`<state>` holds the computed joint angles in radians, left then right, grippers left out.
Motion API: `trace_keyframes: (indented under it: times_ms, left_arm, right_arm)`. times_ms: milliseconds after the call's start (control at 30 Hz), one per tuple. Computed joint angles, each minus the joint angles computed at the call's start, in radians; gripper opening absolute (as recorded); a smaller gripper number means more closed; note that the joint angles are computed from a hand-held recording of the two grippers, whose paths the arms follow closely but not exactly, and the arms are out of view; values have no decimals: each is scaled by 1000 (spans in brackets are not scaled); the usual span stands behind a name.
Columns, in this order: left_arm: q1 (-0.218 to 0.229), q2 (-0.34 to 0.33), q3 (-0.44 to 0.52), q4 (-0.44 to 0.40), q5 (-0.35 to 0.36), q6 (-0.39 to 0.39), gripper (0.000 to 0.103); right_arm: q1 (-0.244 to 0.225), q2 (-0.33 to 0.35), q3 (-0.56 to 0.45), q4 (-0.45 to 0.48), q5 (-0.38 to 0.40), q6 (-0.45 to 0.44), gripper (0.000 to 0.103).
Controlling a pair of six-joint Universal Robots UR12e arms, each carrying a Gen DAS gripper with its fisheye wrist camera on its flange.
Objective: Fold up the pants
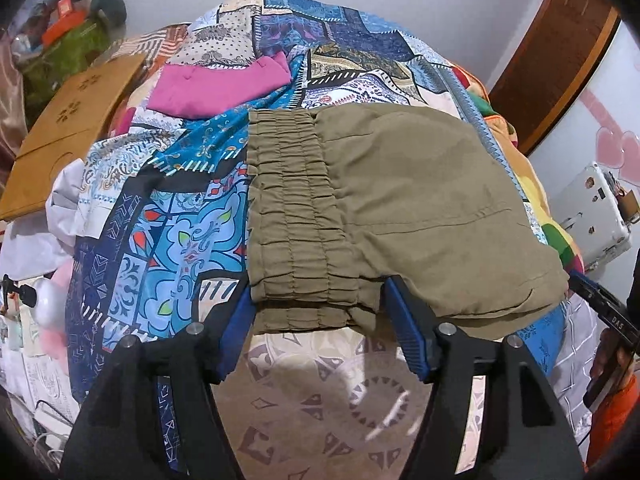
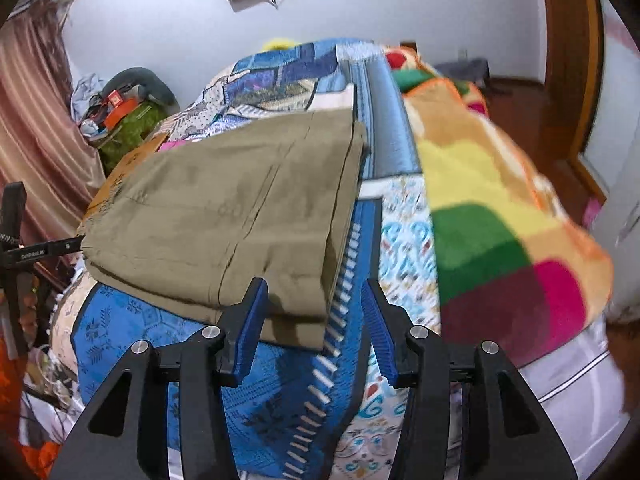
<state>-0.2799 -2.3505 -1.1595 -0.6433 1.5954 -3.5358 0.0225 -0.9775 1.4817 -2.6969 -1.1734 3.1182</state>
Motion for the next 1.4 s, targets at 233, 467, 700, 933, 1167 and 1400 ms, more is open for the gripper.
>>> trace_keyframes:
  times_ms: [233, 467, 700, 933, 1167, 1400]
  left_arm:
    - [-5, 9, -23, 43, 37, -11, 50]
    - [-21, 12, -8, 58, 138, 40, 49]
    - [-21, 23, -25, 46, 140, 53, 46]
    - [-12, 26, -69, -2, 113, -30, 45]
    - [-10, 59, -69, 75, 185, -3, 45]
    - [-23, -5, 73, 87, 141, 107, 52]
  right_arm:
    - [-1, 15, 2, -2, 68, 43, 26]
    - [17, 4, 7, -37, -13, -44, 12]
    - [16, -1, 3, -9, -17, -114, 12]
    - [22, 4, 9, 20, -27, -87, 13]
    - [28, -12, -31, 44, -77, -139, 23]
    - [33, 18, -102, -33, 57, -130, 38]
